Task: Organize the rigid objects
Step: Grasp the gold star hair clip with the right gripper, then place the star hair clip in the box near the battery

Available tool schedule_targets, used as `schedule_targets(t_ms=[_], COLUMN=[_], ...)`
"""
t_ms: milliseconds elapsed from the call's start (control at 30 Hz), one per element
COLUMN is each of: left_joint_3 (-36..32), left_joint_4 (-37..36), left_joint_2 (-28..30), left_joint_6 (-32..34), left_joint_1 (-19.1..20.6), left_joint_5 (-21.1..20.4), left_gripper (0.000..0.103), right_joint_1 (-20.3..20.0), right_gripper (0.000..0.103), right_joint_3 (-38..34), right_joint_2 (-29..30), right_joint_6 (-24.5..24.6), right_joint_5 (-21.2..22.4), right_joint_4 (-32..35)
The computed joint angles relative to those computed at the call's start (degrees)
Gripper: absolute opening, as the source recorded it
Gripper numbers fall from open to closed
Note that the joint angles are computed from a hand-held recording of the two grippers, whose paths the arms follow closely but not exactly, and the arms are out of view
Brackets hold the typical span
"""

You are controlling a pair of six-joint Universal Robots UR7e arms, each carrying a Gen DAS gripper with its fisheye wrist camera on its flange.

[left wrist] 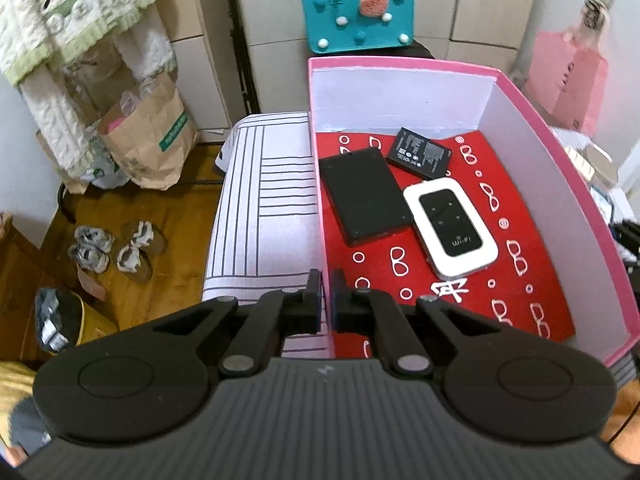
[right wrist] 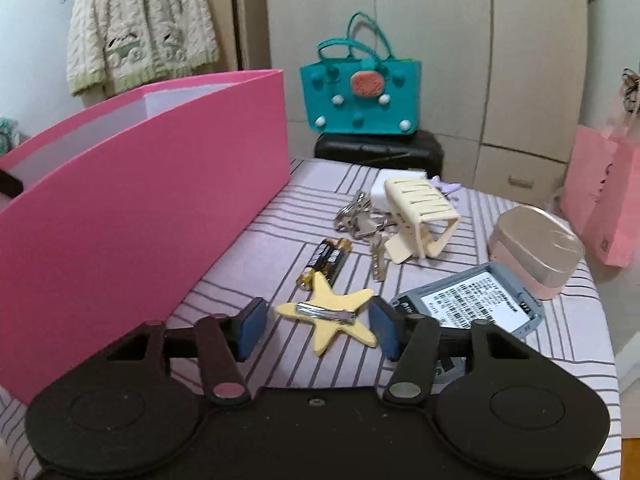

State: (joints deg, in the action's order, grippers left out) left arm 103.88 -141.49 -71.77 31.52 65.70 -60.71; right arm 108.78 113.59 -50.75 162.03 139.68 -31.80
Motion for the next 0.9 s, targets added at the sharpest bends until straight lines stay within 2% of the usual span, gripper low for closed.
schedule_targets(t_ms=[100,167,433,567,667,800,900], left_joint_3=[-0.20,-0.80,-4.44,-4.59,-4.95,-6.06,-6.28], left_joint_4=[0.66,2.31,9.51,9.82,10.28,11.56,11.97], left_joint_2=[-0.06,-0.18,0.46,0.42,0.30,0.56,0.57], left_joint_6=[3.24,4.64,8.52,10.34,10.98,10.99,11.17], left_joint_1=[0.06,0.18,0.59,0.76,1.20,1.78,1.99], left_joint_5=[-0.24,-0.51,-2.24,-2.76,-3.79,-5.37,-5.82], left_gripper=[0.005,0.006,0.009,0.010,0.011,0.012,0.012], right_joint_1=[-0.85,-1.37,1.35,6.09,9.55,12.03,11.95], right_gripper=[0.056,0.055,0.055,0.055,0.055,0.056,0.056], right_joint_3=[2.40,3.69,1.92,0.50,-1.11,-8.05,-16.23], right_joint_2=[-1.68,-2.92,-3.39,-4.40,-5.52,-3.77,0.72], right_joint_6=[0.90,3.79,9.98,7.70,5.63,2.70,-0.60], right_joint_5=[-2.91,-4.37,-1.63,3.09,2.87,-1.10,-2.06], right_joint_4=[-1.65,-2.34,3.62,3.34,4.34,13.71,23.02])
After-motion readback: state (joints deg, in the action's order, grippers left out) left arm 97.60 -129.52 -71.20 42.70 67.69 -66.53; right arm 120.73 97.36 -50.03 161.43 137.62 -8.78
